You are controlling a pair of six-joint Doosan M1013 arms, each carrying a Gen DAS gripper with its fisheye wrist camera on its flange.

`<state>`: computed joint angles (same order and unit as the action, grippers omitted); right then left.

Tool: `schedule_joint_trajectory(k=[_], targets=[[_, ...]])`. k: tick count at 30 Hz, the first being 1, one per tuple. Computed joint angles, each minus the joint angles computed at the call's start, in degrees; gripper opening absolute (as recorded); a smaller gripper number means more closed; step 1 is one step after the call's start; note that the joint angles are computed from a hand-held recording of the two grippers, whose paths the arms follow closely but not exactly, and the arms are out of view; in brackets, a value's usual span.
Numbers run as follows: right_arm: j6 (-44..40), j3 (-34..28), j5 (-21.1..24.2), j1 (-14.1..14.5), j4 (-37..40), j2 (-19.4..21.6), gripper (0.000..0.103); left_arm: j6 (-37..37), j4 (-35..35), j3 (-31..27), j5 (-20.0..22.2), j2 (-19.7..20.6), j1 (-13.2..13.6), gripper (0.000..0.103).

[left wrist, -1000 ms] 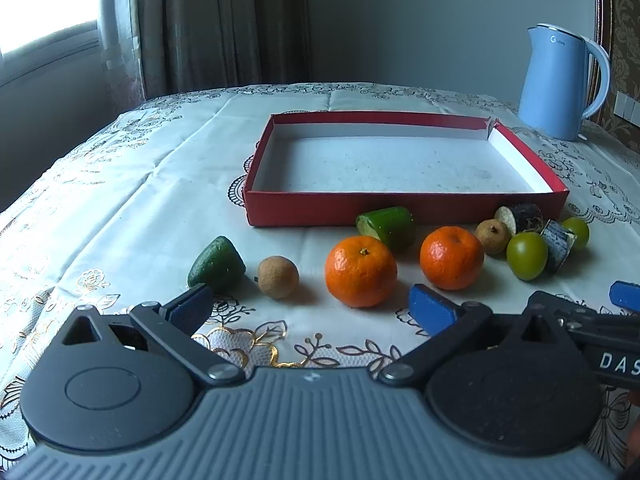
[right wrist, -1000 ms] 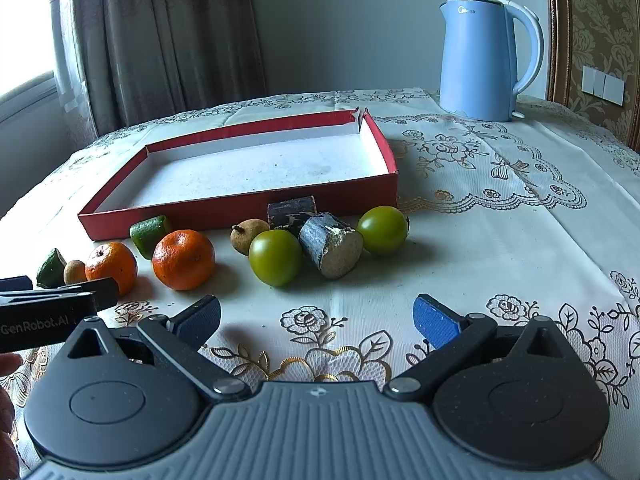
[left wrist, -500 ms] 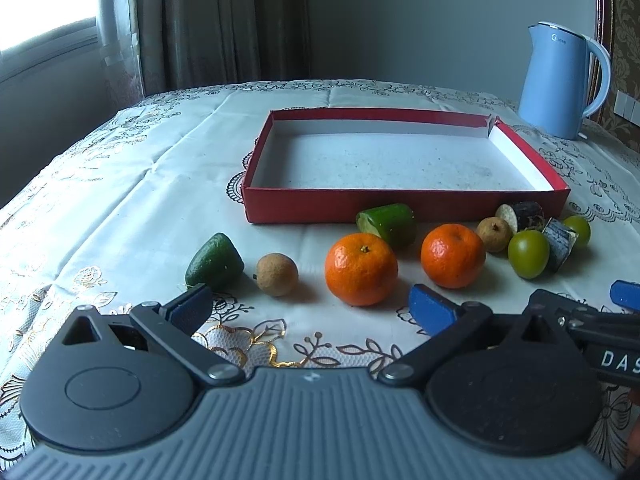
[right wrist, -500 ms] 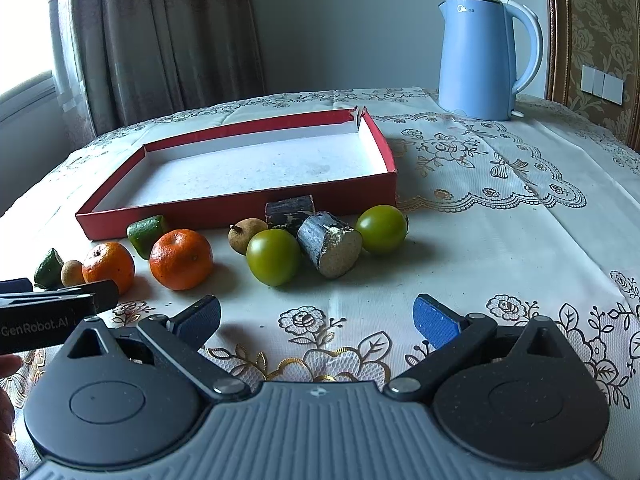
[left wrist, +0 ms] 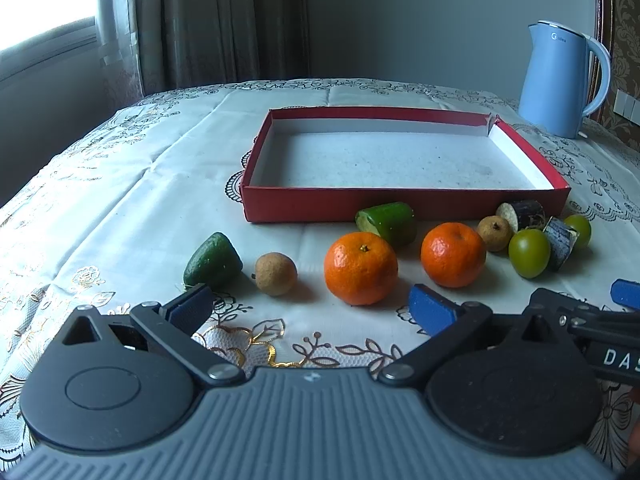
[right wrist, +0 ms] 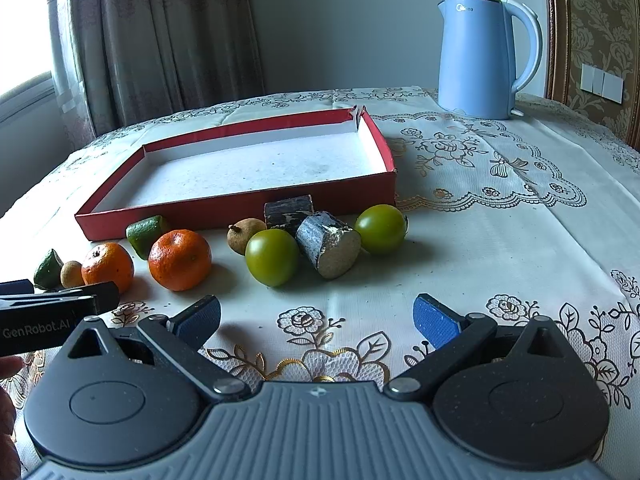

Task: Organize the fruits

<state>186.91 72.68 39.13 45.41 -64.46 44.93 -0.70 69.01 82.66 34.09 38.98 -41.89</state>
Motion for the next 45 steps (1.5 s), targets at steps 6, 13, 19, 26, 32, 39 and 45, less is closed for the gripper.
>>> schedule_joint_trajectory(k=[6,13,19,26,32,39,45], targets=[[0.31,0.25,-0.4,-0.09,-0.27,-0.11,0.103,0.23,-0.45,-0.06,-0.22,0.07,0.08,0.103],[4.33,3.36,-1.62,-0.51,-3.05,-1.8,0.103,0.51,-0.06,0.11,-1.66,0.11,0.25,0.103],[5.78,4.39,-0.18,-1.27,-3.1,-2.4,0.103,0.47,-0.38,0.13,-2.66,0.23,0.54,0.103],[4.1,3.96,-1.35,-1.83,-3.55,-2.07,0.095,-1.92,2.23,0.95,-3.64,0.08,0.83,0.103],[3.15,3.87,-3.07,-2.45,-2.41,-2.02,0.078,-4.92,5.22,1.51,-4.32,0.13,0.92,0.103],[-3.49,3.38,-8.43,-2.99,-1.93,-1.83,0.05,-6.58,7.23,1.53,-4.47,0.47,0.97,0.103],[-7.48,2.75,-10.78,-3.51,-1.68,-1.56,0.044,-6.6,7.28,1.39,-4.62,0.6,1.07,0.103]])
